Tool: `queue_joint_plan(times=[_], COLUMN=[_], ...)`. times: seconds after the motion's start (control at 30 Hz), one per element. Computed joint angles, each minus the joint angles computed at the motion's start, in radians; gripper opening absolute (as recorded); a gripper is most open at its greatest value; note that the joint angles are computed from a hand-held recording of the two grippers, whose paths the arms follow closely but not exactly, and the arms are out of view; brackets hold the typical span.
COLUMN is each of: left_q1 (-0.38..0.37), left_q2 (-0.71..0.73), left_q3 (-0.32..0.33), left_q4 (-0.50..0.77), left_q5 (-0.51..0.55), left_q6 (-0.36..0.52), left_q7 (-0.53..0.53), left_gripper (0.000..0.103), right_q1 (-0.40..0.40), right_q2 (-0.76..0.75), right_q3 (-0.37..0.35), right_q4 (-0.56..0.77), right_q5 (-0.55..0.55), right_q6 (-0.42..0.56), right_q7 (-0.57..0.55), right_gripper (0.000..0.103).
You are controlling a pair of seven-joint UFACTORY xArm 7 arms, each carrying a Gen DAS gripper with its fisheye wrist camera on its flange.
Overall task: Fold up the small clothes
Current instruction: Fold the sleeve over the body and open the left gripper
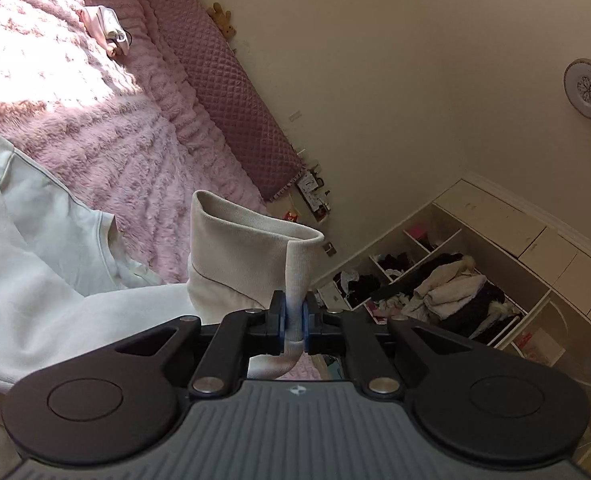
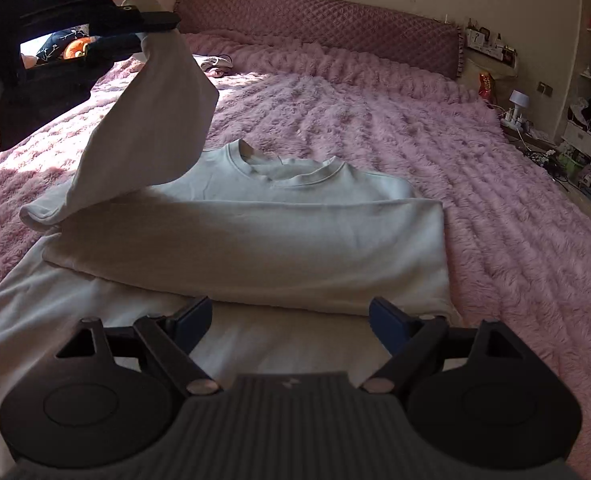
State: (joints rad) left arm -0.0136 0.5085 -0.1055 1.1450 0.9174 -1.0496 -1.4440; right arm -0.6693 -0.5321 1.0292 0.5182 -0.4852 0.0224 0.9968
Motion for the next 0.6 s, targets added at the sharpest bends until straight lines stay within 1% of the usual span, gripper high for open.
queue_joint_plan(times=[0.03, 0.13, 0.2, 0.27, 0.3, 0.33, 0.37, 0.4, 0.43, 0.47, 0.5, 0.53, 0.57, 0.6], left_q1=[-0.015, -0.056, -0.089, -0.109, -0.112, -0.116, -0.124, -0.131, -0.135, -0.141, -0.144, -0.144, -0.137, -0.13], left_q2=[0.027, 0.095, 0.132, 0.169, 0.184, 0.197, 0.2, 0.198, 0.201, 0.178, 0.156, 0.141, 0.094, 0.058], left_q3=[-0.009, -0.022, -0.026, -0.024, -0.023, -0.02, -0.015, -0.009, -0.003, 0.004, 0.013, 0.022, 0.036, 0.048], left_q4=[0.027, 0.078, 0.115, 0.166, 0.185, 0.204, 0.212, 0.214, 0.227, 0.212, 0.191, 0.181, 0.131, 0.098], left_q5=[0.029, 0.098, 0.167, 0.251, 0.29, 0.326, 0.344, 0.353, 0.369, 0.382, 0.376, 0.374, 0.366, 0.363], left_q6=[0.019, 0.073, 0.137, 0.204, 0.217, 0.218, 0.21, 0.193, 0.177, 0.148, 0.123, 0.104, 0.08, 0.073], left_q7=[-0.009, -0.021, -0.04, -0.096, -0.121, -0.144, -0.147, -0.14, -0.144, -0.132, -0.105, -0.087, -0.05, -0.028], left_gripper=[0.008, 0.008, 0.008, 0.01, 0.016, 0.019, 0.019, 0.025, 0.037, 0.042, 0.044, 0.045, 0.048, 0.053], right_q1=[0.026, 0.071, 0.092, 0.114, 0.124, 0.136, 0.147, 0.159, 0.161, 0.143, 0.118, 0.072, 0.04, -0.003], right_q2=[-0.009, -0.036, -0.043, -0.04, -0.035, -0.027, -0.016, -0.004, 0.0, -0.002, -0.006, -0.001, 0.01, 0.042], right_q3=[-0.042, -0.13, -0.19, -0.247, -0.273, -0.305, -0.334, -0.363, -0.376, -0.368, -0.347, -0.306, -0.282, -0.257], right_q4=[-0.028, -0.093, -0.133, -0.162, -0.172, -0.185, -0.194, -0.202, -0.209, -0.217, -0.219, -0.212, -0.208, -0.193], right_q5=[0.006, 0.017, 0.028, 0.04, 0.046, 0.053, 0.062, 0.07, 0.076, 0.084, 0.096, 0.112, 0.128, 0.143], right_q6=[0.004, 0.009, 0.012, 0.016, 0.016, 0.007, -0.003, -0.018, -0.036, -0.063, -0.08, -0.107, -0.137, -0.182], right_q7=[-0.006, -0.008, -0.006, -0.003, -0.002, -0.001, -0.002, -0.008, -0.014, -0.011, -0.01, -0.001, 0.001, -0.003], right_gripper=[0.082, 0.082, 0.082, 0.082, 0.082, 0.082, 0.082, 0.082, 0.082, 0.082, 0.082, 0.082, 0.082, 0.082])
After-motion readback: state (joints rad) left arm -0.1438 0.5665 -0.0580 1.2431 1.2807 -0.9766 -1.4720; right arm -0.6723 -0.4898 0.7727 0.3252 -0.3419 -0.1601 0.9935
